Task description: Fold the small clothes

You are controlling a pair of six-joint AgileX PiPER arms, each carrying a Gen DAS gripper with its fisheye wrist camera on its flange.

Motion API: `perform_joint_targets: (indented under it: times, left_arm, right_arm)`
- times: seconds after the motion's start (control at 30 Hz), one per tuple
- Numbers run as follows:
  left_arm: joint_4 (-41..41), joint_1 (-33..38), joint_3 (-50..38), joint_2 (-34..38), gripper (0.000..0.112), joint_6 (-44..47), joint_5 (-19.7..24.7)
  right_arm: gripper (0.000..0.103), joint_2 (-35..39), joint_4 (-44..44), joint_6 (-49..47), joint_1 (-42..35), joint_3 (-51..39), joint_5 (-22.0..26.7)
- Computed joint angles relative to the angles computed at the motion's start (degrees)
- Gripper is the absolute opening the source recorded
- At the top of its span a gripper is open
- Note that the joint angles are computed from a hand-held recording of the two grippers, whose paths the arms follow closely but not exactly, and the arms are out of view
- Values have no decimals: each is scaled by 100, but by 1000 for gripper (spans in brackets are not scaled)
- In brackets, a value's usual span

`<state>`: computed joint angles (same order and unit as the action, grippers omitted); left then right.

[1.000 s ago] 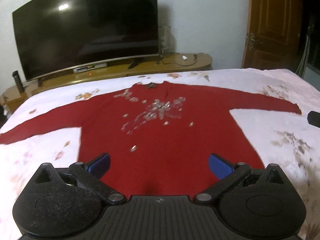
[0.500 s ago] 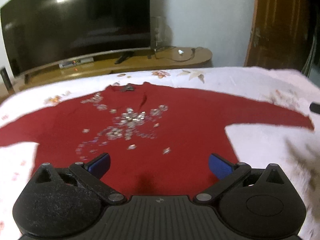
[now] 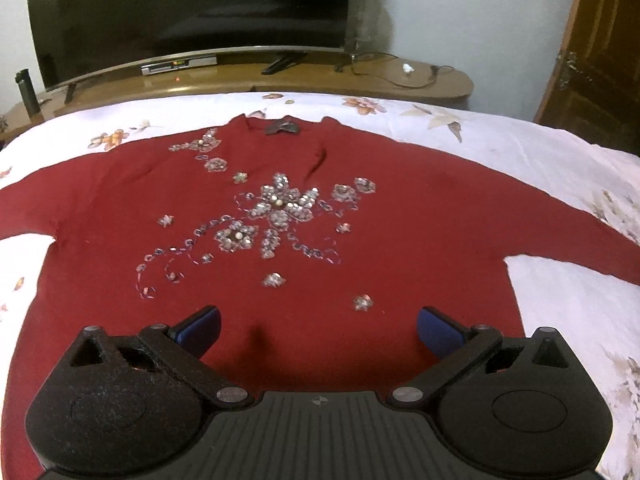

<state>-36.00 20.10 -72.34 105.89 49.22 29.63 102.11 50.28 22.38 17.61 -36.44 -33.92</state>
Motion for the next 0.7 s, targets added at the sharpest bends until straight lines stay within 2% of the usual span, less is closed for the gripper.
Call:
perform_joint_targets:
  times: [0.07, 0.13, 0.3, 0.4, 0.43, 0.47, 0.5, 0.6, 0.7]
  left_arm:
    - [204, -15, -151, 70, 103, -282, 23]
    - [365, -19, -306, 149, 103, -503, 43]
    - [445, 58, -585, 310, 103, -574, 79]
    - [451, 204, -766, 446, 103, -553, 137]
    - [495, 256, -816, 491, 103, -593, 117]
    - [490, 327, -878, 547, 103, -587, 96]
    - [393, 419, -956, 620, 103, -477, 92]
    - [284, 669, -1326, 919, 103, -250, 163]
    - [-21, 1011, -1932, 1367, 103, 70, 503]
  right_arm:
    - [46, 104, -777, 1052, -138, 174, -272]
    - [56, 207, -1196, 1546, -260, 152, -400]
    - [57, 298, -1148, 1267, -418, -133, -236]
    - [43, 366, -947, 890, -480, -287, -107]
    - [31, 394, -850, 689, -528, -369, -14]
    - [15, 412, -671, 409, -554, -459, 117]
    - [11, 432, -397, 30, -591, -585, 310]
    - [9, 364, 477, -1038, -452, -822, 436]
    - [9, 282, 1828, -2757, 153, -1295, 137]
